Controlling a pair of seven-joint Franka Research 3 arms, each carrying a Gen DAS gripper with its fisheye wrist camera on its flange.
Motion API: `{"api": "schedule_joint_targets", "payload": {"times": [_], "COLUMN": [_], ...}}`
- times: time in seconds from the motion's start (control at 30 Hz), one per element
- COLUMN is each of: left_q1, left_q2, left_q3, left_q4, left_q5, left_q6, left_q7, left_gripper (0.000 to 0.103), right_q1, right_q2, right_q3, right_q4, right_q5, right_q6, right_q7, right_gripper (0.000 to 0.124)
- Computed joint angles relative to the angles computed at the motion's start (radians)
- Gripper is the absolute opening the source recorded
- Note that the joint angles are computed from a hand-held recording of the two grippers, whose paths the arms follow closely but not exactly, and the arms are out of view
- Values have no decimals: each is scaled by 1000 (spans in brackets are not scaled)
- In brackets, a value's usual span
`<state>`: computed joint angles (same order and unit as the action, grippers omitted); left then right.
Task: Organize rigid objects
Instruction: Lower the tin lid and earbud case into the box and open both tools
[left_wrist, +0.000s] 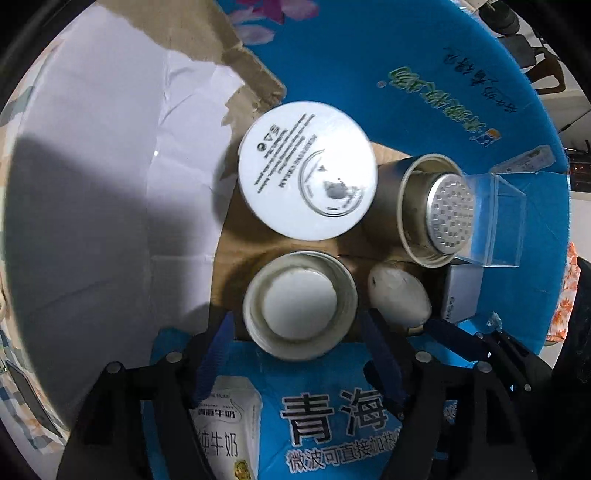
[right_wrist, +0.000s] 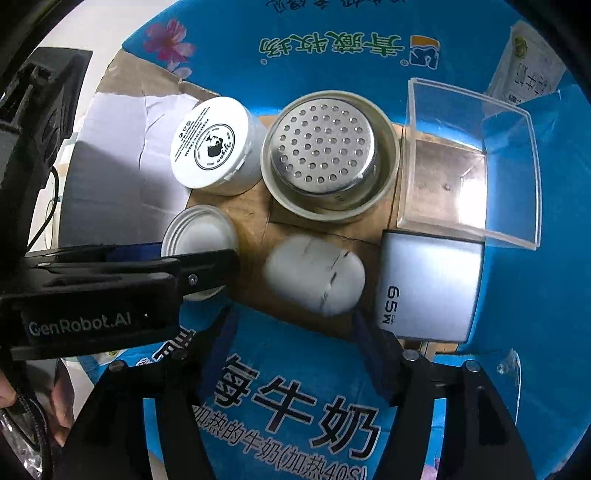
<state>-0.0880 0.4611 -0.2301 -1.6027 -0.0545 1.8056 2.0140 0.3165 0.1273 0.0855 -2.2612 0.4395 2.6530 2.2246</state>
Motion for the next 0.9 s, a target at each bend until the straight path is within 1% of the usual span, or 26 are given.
{"api": "schedule_joint_targets", "payload": {"times": [0.1, 0.13, 0.17, 0.2, 0.23, 0.33, 0.4, 0.5, 0.57, 0.63, 0.67, 0.7, 0.73, 0.77, 0.9], "left_q1": [4, 6, 7, 9, 9, 13, 12, 20, 19, 14, 13, 14, 16, 0, -8], "left_q2": [-31, -49, -70, -93, -115, -191, -233, -302, -375, -420, -439, -440, -473, -470, -542], "left_q3": [-6, -6, -7, -8, -8, -3, 6, 22, 31, 42, 50, 58, 66, 57, 81], "left_q4": [-20, -37, -55, -76, -97, -161, -195, -266, -343, -380, -403, -393, -416, -414, -456], "left_q5": [-20, -24, -28, -36, -45, -71, -75, -85, -98, -108, -120, -133, -152, -149, -190], "left_q6": [-4, 5, 12, 23, 34, 73, 112, 174, 235, 284, 321, 334, 344, 364, 384], "left_q7": [1, 6, 10, 16, 19, 39, 53, 95, 120, 138, 153, 169, 191, 168, 200], "left_gripper": [88, 92, 94, 98, 101, 101, 101, 101, 101, 101, 101, 101, 101, 101, 101], "right_q1": [3, 6, 9, 16, 15, 6, -2, -8, -8, -12, -15, -16, -18, -18, -24], "right_q2": [-26, -40, -58, -80, -94, -140, -164, -217, -248, -292, -313, -344, -367, -392, -474], "right_q3": [-2, -6, -11, -15, -16, -12, -3, 14, 28, 41, 47, 57, 69, 81, 123], "right_q4": [-17, -23, -32, -38, -40, -46, -47, -61, -75, -85, -89, -95, -97, -100, -95], "right_q5": [-10, -40, -82, -152, -196, -307, -366, -412, -418, -439, -450, -462, -477, -488, -530], "right_q6": [-1, -12, -25, -49, -70, -156, -221, -285, -292, -326, -339, -356, -368, -382, -439], "right_q7": [17, 44, 78, 139, 177, 299, 379, 464, 495, 524, 535, 551, 569, 584, 633], "right_gripper": [72, 75, 83, 88, 88, 89, 93, 93, 93, 93, 93, 93, 93, 93, 93]}}
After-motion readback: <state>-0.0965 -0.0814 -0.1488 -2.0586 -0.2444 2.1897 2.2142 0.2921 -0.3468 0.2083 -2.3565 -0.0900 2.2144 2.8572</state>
